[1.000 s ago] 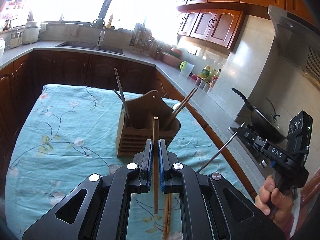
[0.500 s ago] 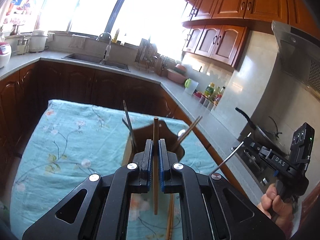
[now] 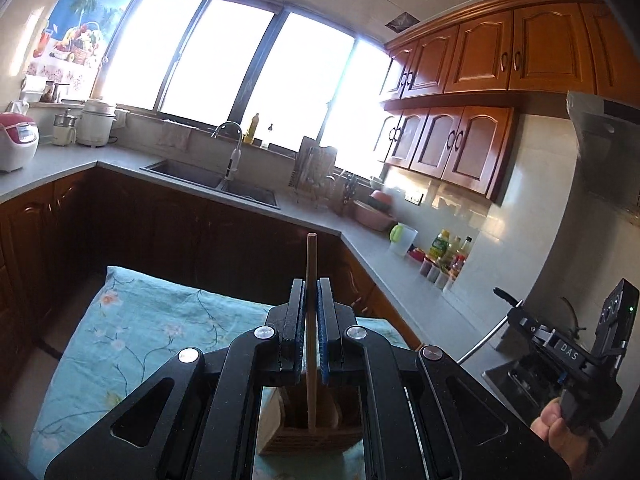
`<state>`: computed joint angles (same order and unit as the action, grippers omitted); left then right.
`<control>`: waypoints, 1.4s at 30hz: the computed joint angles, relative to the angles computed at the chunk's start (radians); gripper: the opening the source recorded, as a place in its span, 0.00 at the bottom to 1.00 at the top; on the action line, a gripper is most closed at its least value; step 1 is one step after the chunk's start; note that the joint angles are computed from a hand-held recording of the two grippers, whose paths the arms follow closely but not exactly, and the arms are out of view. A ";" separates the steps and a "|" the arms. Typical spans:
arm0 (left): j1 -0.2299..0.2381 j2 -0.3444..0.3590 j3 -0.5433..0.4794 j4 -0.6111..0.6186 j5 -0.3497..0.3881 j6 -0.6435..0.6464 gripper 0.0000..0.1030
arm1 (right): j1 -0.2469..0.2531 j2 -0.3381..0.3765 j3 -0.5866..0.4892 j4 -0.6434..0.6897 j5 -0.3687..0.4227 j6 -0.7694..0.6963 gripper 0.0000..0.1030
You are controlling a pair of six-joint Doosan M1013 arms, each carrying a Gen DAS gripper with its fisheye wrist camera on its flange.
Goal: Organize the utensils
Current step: 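Carry both chopsticks upright over the caddy and lower them into slots, then open both tools to release the chopsticks in the caddy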
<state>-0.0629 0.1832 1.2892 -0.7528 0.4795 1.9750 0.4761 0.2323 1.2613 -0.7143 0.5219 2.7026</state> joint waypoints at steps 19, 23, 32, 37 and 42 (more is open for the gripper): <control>-0.049 0.062 0.034 0.218 0.024 -0.181 0.05 | -0.033 0.080 0.017 0.194 0.013 -0.085 0.04; -0.055 0.064 0.035 0.245 0.030 -0.190 0.05 | -0.036 0.087 0.016 0.240 0.024 -0.126 0.04; -0.049 0.068 0.022 0.239 0.059 -0.190 0.05 | -0.036 0.088 0.010 0.252 0.027 -0.134 0.05; -0.036 0.054 0.032 0.182 0.067 -0.168 0.49 | -0.042 0.071 0.034 0.258 -0.014 -0.114 0.48; -0.032 0.021 0.069 0.187 0.036 -0.175 0.62 | -0.028 0.032 0.088 0.056 -0.069 0.080 0.79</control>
